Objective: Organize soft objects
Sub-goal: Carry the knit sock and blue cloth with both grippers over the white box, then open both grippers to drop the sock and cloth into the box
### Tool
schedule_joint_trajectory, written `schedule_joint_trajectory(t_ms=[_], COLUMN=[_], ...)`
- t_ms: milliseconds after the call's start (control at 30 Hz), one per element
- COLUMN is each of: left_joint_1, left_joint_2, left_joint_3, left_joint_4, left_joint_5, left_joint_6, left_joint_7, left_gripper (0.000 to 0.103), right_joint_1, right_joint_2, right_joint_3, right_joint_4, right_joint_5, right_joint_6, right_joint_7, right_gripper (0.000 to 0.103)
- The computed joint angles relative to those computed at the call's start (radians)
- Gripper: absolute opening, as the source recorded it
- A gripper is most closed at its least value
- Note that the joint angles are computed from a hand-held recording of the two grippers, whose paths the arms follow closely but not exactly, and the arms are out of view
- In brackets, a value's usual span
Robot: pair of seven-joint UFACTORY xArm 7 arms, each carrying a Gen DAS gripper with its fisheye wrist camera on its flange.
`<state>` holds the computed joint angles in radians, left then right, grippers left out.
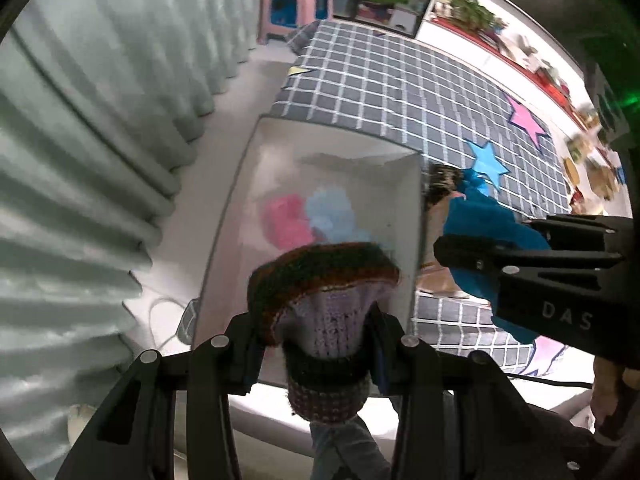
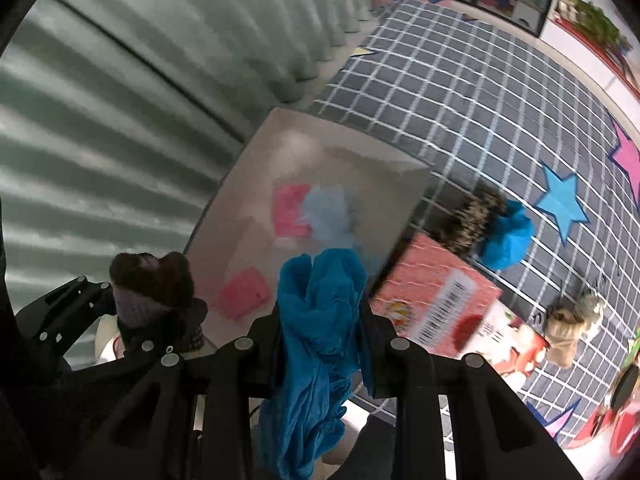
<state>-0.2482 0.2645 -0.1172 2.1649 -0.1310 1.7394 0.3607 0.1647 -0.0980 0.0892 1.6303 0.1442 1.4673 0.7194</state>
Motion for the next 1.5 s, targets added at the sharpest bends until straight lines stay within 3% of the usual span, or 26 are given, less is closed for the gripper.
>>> schedule_joint_trajectory(t_ms=[467,1000,1500], left_joint_1=[0.003,-0.100,-0.116], left_joint_2=[0.092,0.345,0.384], left_joint_3=[0.010,0.024,0.034], left_joint_4=[0.051,0.354,0.404], left_joint_5=[0.039,0.099,0.109], left_joint_6=[0.004,0.076,0.112], left_joint_7=[-0.015,-0.041,-0.035], left_gripper=[0.046,0.046,0.046], right_joint_1=[0.010,-0.050,-0.066], right_joint_2=[0.172,0.207,0.214], right_joint_3=[-0.005,-0.037,-0.039], right_joint_4=[0.166,0.157,0.142], right_joint_5=[0.002,0.015,0.037], right_joint_6=[0.034,0.012,0.011], right_joint_7=[-0.052,-0.052,-0.061], right_gripper=[0.031,0.031,0.031])
